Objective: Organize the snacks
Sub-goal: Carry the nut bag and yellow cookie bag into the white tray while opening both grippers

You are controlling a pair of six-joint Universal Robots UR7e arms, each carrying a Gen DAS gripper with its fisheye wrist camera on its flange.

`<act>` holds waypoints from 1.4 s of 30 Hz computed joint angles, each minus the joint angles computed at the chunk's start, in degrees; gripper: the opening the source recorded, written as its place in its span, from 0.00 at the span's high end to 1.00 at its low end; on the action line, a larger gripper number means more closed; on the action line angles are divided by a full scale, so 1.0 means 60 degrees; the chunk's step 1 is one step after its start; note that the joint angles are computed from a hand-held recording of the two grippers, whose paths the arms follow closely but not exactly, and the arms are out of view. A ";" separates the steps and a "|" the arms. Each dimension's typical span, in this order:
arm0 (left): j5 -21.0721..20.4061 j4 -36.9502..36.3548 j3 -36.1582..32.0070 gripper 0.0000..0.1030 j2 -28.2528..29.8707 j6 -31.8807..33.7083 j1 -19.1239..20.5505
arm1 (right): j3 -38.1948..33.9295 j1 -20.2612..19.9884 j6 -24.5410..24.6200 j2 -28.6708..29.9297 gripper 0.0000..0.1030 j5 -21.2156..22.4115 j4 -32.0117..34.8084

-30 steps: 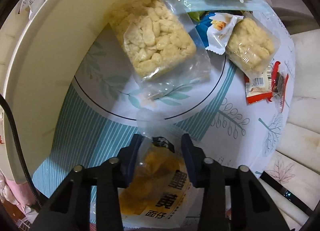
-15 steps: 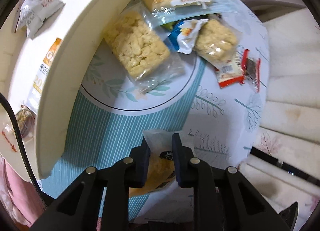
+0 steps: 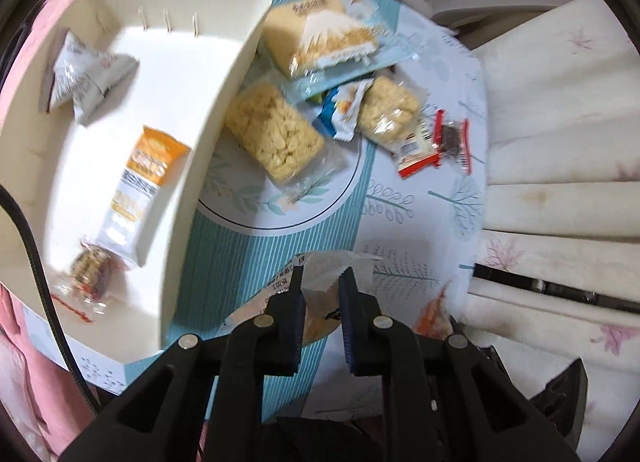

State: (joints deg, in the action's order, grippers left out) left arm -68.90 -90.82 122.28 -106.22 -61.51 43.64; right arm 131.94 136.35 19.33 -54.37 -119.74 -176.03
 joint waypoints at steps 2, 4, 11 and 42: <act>-0.0016 0.0246 -0.0260 0.87 -0.0186 0.0187 -0.0096 | -0.0213 0.0192 0.0221 0.0126 0.52 -0.0073 0.0021; -0.0002 0.0420 -0.0514 0.88 -0.0337 0.0396 -0.0200 | -0.0492 0.0441 0.0437 0.0282 0.52 -0.0198 0.0052; 0.0195 0.1440 -0.1572 0.87 -0.0815 0.1242 -0.0505 | -0.1491 0.1185 0.0843 0.0854 0.52 -0.0593 0.0051; 0.1963 0.3458 -0.3032 0.55 -0.2201 0.4662 0.2019 | -0.5178 0.2170 0.2974 0.4076 0.44 -0.0479 0.1054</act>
State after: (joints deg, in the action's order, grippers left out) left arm -57.12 -70.07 104.08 -119.42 -33.54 55.75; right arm 100.87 149.37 37.17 -29.92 -122.61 -169.71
